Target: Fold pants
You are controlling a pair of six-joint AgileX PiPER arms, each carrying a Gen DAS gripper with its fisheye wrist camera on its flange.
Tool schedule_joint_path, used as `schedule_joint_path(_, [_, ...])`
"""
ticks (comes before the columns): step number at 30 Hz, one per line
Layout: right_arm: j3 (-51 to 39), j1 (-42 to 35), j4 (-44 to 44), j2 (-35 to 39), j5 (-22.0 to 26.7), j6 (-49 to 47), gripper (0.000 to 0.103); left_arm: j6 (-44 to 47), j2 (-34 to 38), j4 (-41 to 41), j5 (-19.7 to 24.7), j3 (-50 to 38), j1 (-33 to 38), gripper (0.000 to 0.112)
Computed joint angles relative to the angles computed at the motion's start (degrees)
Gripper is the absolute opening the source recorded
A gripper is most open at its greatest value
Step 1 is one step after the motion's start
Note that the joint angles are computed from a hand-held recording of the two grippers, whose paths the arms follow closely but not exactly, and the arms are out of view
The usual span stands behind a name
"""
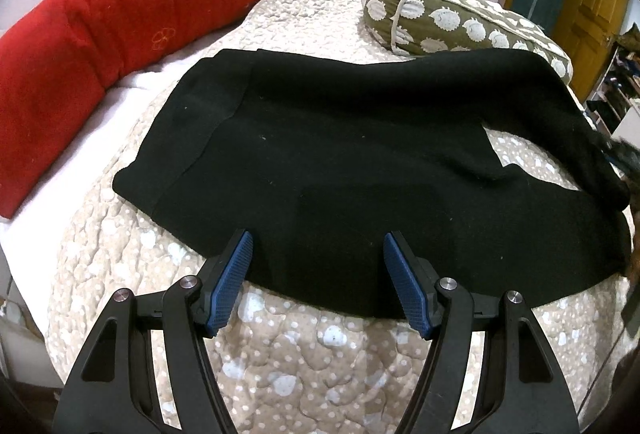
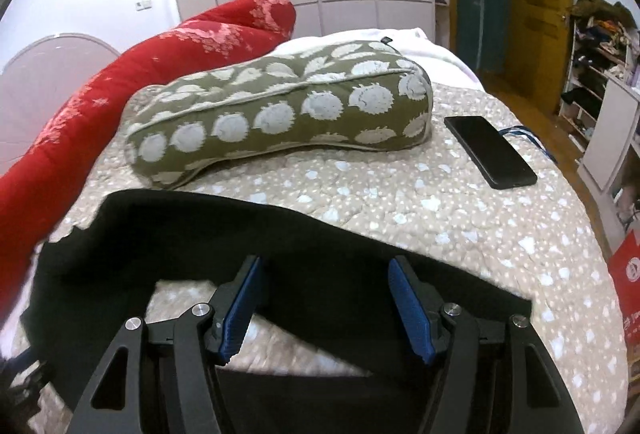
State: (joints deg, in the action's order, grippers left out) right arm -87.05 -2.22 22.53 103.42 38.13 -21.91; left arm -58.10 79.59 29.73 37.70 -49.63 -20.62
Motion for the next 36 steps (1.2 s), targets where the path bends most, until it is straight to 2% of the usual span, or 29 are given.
schedule_joint_path(6, [14.88,-1.75,6.28,-10.59,-0.55,-9.73,0.063,-0.34,-2.8,-0.27,1.22,1.4,0.41,0.068])
schedule_joint_path(12, [24.13,-4.56,9.36,-16.51,0.51,-14.07,0.063,0.22,-7.13,-1.56,1.01,4.36,3.61,0.068])
schedule_joint_path(15, [27.32,-8.56,13.95,-18.82,3.48,-17.48,0.063,1.68,-9.26,-3.67,-0.24,6.45,7.55,0.068])
schedule_joint_path(19, [31.27,-15.7,19.8,-22.11,8.42,-24.32,0.063,9.83,-11.99,-14.66,-4.79,9.94,17.58,0.068])
schedule_joint_path(21, [32.16,-18.67,20.11,-22.67,11.03,-25.29,0.063,15.81,-12.47,-22.17,-6.42,11.1,22.38,0.068])
schedule_joint_path(23, [32.95,-20.18,17.37,-23.04,10.93,-23.43,0.063,21.52,-11.49,-29.07,-8.36,11.79,25.77,0.069])
schedule_joint_path(27, [32.73,-23.9,19.79,-20.19,11.42,-24.65,0.063,22.45,-8.4,-30.9,-10.89,10.17,25.82,0.082])
schedule_joint_path(29, [32.09,-23.88,22.69,-18.41,10.19,-25.52,0.063,24.04,-6.86,-32.45,-11.81,8.97,26.03,0.083])
schedule_joint_path(31, [31.88,-22.7,25.66,-17.07,7.19,-25.67,0.063,29.46,-4.58,-37.52,-11.99,7.49,26.64,0.083])
schedule_joint_path(33, [31.69,-22.8,32.05,-14.88,6.09,-27.78,0.063,29.87,-2.97,-37.78,-12.74,6.49,26.13,0.083])
schedule_joint_path(34, [31.44,-22.87,34.97,-13.74,5.72,-28.74,0.06,32.44,-2.64,-39.78,-14.44,6.69,26.2,0.078])
schedule_joint_path(35, [30.92,-22.71,37.03,-12.67,5.34,-29.36,0.055,34.13,-2.47,-41.39,-15.35,6.9,26.43,0.067])
schedule_joint_path(36, [30.03,-22.66,38.54,-11.37,6.02,-29.88,0.034,33.54,-1.84,-40.8,-14.96,6.35,26.35,0.039])
